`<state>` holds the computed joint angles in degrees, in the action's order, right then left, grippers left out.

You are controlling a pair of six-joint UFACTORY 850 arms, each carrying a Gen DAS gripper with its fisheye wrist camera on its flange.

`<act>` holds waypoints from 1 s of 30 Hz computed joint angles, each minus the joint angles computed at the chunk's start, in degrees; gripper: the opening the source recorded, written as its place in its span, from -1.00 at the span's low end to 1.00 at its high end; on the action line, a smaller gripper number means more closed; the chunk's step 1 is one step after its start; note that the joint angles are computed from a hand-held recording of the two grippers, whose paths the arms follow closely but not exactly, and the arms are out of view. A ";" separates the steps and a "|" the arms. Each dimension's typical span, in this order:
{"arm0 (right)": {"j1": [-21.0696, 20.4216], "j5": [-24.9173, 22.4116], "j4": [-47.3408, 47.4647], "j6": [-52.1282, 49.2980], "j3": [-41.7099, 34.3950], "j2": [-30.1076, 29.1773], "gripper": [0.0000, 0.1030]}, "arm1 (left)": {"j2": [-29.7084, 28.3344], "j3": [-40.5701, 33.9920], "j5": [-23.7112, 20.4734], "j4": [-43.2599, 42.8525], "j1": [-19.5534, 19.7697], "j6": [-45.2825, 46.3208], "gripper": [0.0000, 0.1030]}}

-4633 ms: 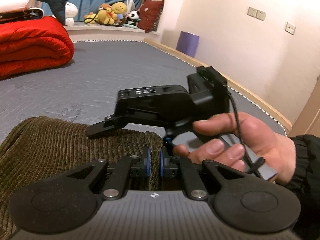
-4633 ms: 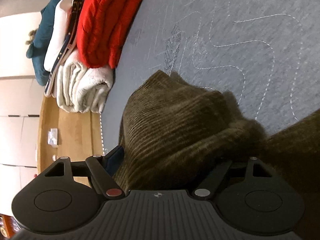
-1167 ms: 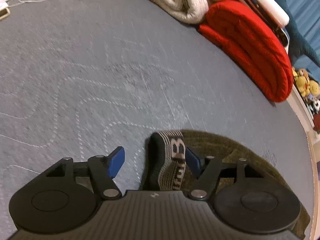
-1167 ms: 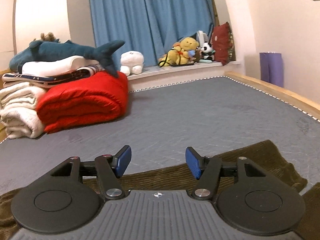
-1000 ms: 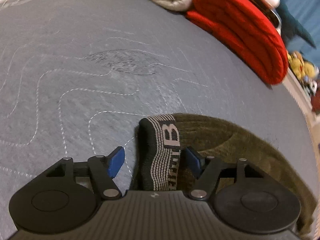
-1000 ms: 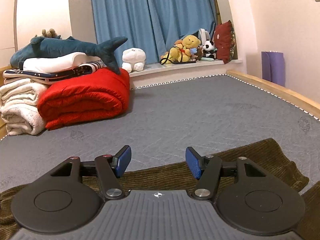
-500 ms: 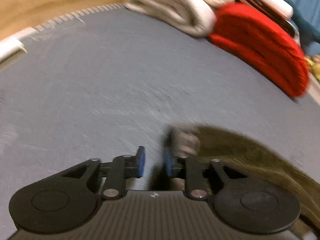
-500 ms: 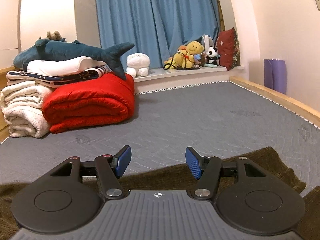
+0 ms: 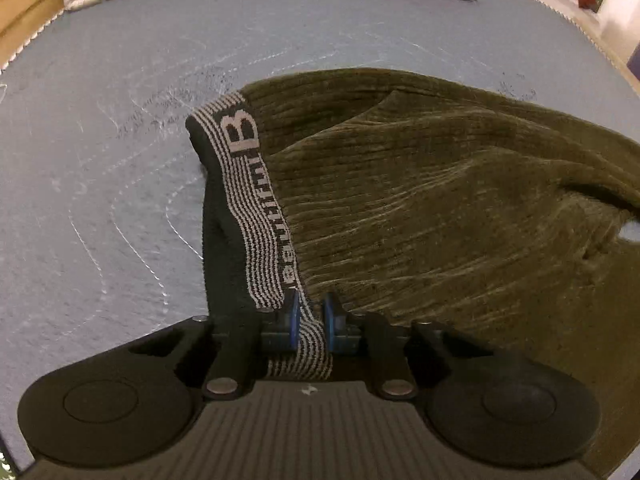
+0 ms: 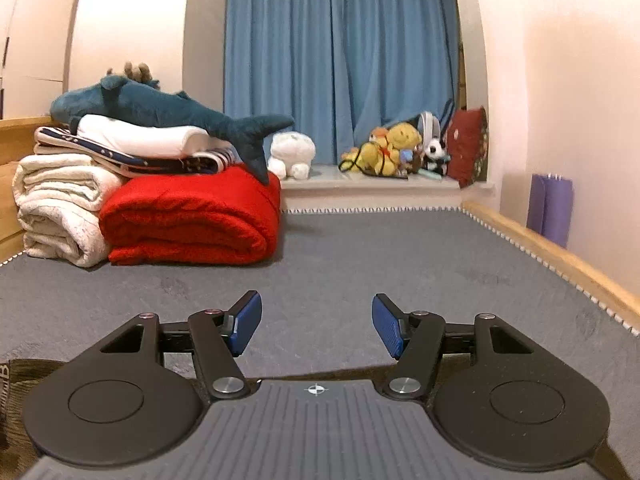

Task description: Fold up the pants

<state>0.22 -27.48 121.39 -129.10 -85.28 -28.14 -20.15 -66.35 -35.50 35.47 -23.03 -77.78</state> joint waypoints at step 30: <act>-2.47 -7.79 -21.07 30.82 6.49 4.24 0.42 | 2.82 -1.13 2.41 25.80 -1.08 -42.52 -0.56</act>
